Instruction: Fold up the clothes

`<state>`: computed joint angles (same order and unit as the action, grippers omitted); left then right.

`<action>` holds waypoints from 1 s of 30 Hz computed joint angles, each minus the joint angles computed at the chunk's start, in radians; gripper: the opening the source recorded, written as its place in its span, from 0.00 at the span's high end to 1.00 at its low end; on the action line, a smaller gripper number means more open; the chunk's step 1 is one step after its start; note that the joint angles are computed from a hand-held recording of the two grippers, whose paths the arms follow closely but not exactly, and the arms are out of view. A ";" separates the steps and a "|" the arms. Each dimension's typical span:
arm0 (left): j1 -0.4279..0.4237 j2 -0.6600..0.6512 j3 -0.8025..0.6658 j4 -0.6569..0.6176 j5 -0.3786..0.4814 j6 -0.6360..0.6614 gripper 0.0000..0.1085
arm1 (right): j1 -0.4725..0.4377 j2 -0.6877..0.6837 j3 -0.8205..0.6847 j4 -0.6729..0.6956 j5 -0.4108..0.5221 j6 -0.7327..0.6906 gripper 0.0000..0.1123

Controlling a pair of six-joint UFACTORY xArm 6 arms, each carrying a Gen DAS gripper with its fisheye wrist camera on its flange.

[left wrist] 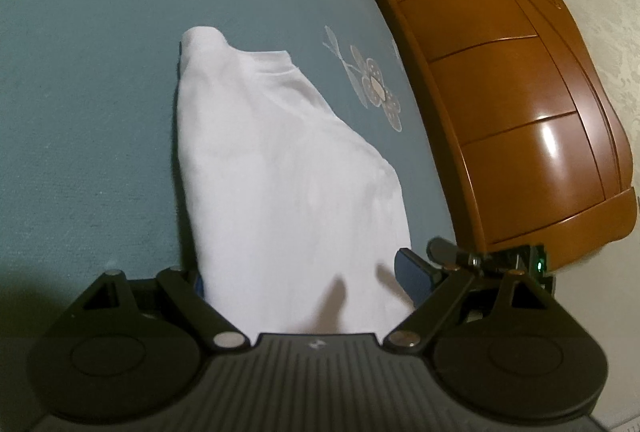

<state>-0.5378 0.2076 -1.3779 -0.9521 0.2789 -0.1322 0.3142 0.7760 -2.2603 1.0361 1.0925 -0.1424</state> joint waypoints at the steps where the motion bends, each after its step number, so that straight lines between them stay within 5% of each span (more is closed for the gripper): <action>1: -0.007 -0.010 0.016 -0.013 -0.013 0.023 0.23 | -0.002 0.009 -0.020 -0.014 0.024 0.008 0.19; 7: -0.018 -0.035 0.061 -0.063 -0.044 0.086 0.37 | 0.004 -0.213 0.317 0.000 -0.017 -0.174 0.30; 9: -0.013 -0.026 0.051 -0.051 -0.038 0.058 0.40 | 0.009 -0.191 0.282 -0.042 -0.029 -0.130 0.40; 11: -0.008 -0.013 0.034 0.026 -0.026 -0.013 0.41 | 0.008 -0.161 0.242 -0.079 -0.034 -0.071 0.68; 13: -0.008 -0.016 0.040 0.141 -0.023 -0.087 0.45 | -0.003 -0.171 0.267 -0.083 -0.040 -0.067 0.77; 18: 0.011 -0.035 0.051 0.468 0.031 -0.360 0.69 | 0.037 -0.240 0.356 -0.169 -0.138 -0.104 0.79; 25: 0.003 -0.024 -0.031 0.883 0.186 -0.634 0.71 | 0.125 -0.337 0.456 -0.437 -0.305 -0.103 0.80; 30: -0.006 -0.014 -0.078 0.970 0.250 -0.671 0.73 | 0.155 -0.327 0.416 -0.501 -0.352 -0.091 0.82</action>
